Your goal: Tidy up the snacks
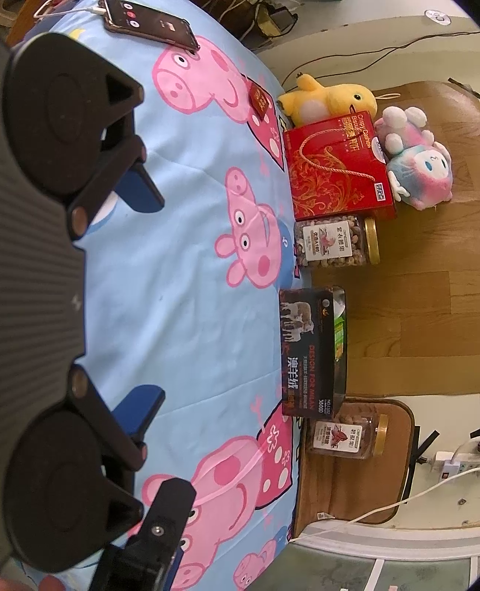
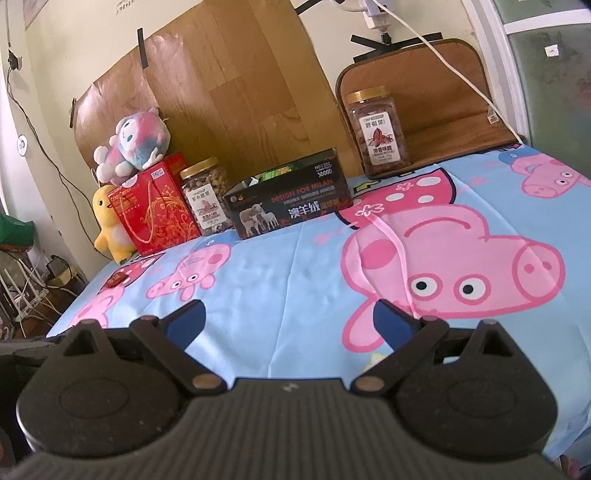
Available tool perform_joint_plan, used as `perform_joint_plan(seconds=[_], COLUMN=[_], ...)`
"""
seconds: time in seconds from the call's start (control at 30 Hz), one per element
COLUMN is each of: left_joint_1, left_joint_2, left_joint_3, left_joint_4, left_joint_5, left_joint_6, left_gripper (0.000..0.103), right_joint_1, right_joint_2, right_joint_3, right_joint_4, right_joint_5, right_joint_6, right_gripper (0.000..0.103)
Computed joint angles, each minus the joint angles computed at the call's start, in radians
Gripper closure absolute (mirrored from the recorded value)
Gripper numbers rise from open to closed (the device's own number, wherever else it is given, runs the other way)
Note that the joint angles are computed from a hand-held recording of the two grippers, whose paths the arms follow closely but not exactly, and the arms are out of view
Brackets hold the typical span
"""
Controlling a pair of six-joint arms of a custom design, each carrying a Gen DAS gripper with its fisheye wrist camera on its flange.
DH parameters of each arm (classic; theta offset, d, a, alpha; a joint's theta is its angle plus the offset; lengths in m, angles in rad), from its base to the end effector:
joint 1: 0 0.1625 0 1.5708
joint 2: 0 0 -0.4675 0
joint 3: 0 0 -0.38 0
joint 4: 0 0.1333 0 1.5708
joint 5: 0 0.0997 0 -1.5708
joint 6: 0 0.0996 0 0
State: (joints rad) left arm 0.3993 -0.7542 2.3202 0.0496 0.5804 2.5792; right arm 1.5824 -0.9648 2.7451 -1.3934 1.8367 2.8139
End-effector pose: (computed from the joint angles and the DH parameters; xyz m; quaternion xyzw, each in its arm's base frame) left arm -0.1374 -0.2931 0.0525 0.2739 0.8360 -0.3494 0.3225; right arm 0.1099 -0.2374 0.0465 0.0660 -0.8232 0.5288 0.1957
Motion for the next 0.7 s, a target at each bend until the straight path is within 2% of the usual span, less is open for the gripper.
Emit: perform_joint_plan(seconds=[0.37, 0.53, 0.7], left_joint_1=[-0.015, -0.012, -0.019], left_joint_2=[0.001, -0.008, -0.022], left_joint_3=[0.0, 0.007, 0.016], left_joint_4=[0.002, 0.002, -0.015], left_joint_5=[0.005, 0.005, 0.002], left_joint_6=[-0.015, -0.027, -0.025], left_gripper=[0.0, 0.0, 0.0], right_joint_1=[-0.01, -0.011, -0.004], right_joint_2=[-0.005, -0.01, 0.007], right_joint_3=[0.023, 0.005, 0.03], right_joint_4=[-0.045, 0.008, -0.069], right_joint_5=[-0.002, -0.005, -0.006], right_joint_6=[0.001, 0.016, -0.006], right_gripper=[0.004, 0.004, 0.004])
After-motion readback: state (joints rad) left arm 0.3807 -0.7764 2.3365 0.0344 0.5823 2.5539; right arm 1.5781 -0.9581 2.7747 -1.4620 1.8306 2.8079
